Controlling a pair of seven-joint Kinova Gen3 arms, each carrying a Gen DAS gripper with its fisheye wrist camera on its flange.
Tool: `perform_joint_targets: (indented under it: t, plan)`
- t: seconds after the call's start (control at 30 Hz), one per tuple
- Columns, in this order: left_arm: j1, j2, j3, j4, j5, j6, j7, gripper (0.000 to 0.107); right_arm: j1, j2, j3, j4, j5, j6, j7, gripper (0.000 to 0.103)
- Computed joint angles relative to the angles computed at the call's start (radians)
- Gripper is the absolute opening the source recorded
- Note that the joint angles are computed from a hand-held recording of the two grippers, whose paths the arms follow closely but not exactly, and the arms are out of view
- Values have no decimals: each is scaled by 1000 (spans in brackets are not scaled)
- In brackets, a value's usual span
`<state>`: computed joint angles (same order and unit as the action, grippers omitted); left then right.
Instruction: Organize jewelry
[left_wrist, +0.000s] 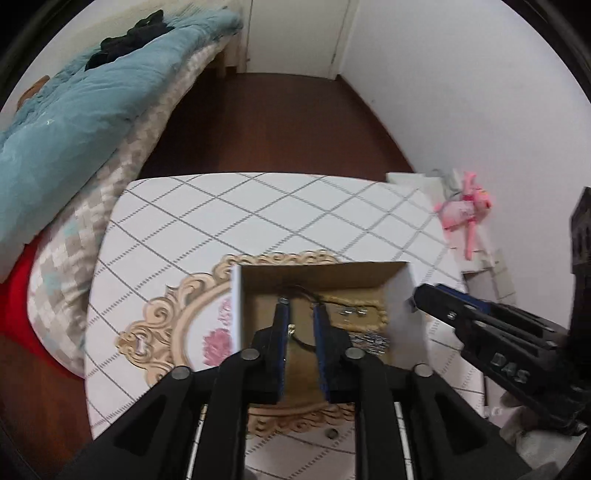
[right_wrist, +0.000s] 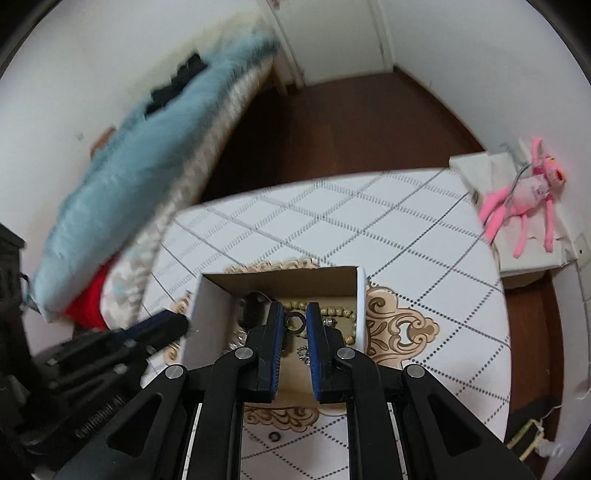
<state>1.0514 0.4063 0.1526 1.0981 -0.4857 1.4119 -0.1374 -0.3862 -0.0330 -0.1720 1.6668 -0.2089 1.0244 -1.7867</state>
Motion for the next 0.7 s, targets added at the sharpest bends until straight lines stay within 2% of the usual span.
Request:
perform_joint_targets:
  t: [0.03, 0.07, 0.1, 0.2, 0.27, 0.3, 0.37, 0.6, 0.63, 0.67, 0.7]
  plan:
    - [-5, 5, 2, -5, 0, 16, -4, 28, -8, 13, 10, -10, 1, 8, -7, 28]
    - [4, 14, -14, -19, -1, 48, -11, 47, 1, 13, 12, -4, -14, 1, 1, 47]
    - [5, 16, -11, -21, -12, 64, -3, 65, 10, 5, 9, 1, -12, -5, 7, 59]
    - [54, 22, -30, -20, -86, 122, 48, 78, 11, -27, 4, 8, 15, -7, -7, 60]
    - [91, 30, -33, -16, -127, 168, 81, 80, 8, -59, -8, 26, 51, -11, -27, 61]
    - [99, 27, -31, -6, -137, 169, 94, 84, 6, -73, -19, 36, 80, -14, -51, 65]
    - [117, 6, -17, 52, -146, 141, 137, 103, -1, -122, -35, 90, 107, -24, -79, 68]
    - [172, 19, 35, 135, -92, 183, 306, 103, -37, -217, -53, 307, 24, -82, -73, 66]
    - [176, 23, 40, 146, -75, 188, 327, 103, -48, -217, -48, 333, -4, -102, -59, 62]
    - [176, 26, 46, 163, -57, 183, 343, 103, -54, -215, -52, 351, -15, -117, -55, 50]
    - [173, 33, 52, 176, -34, 181, 352, 103, -63, -210, -60, 377, -28, -142, -51, 45]
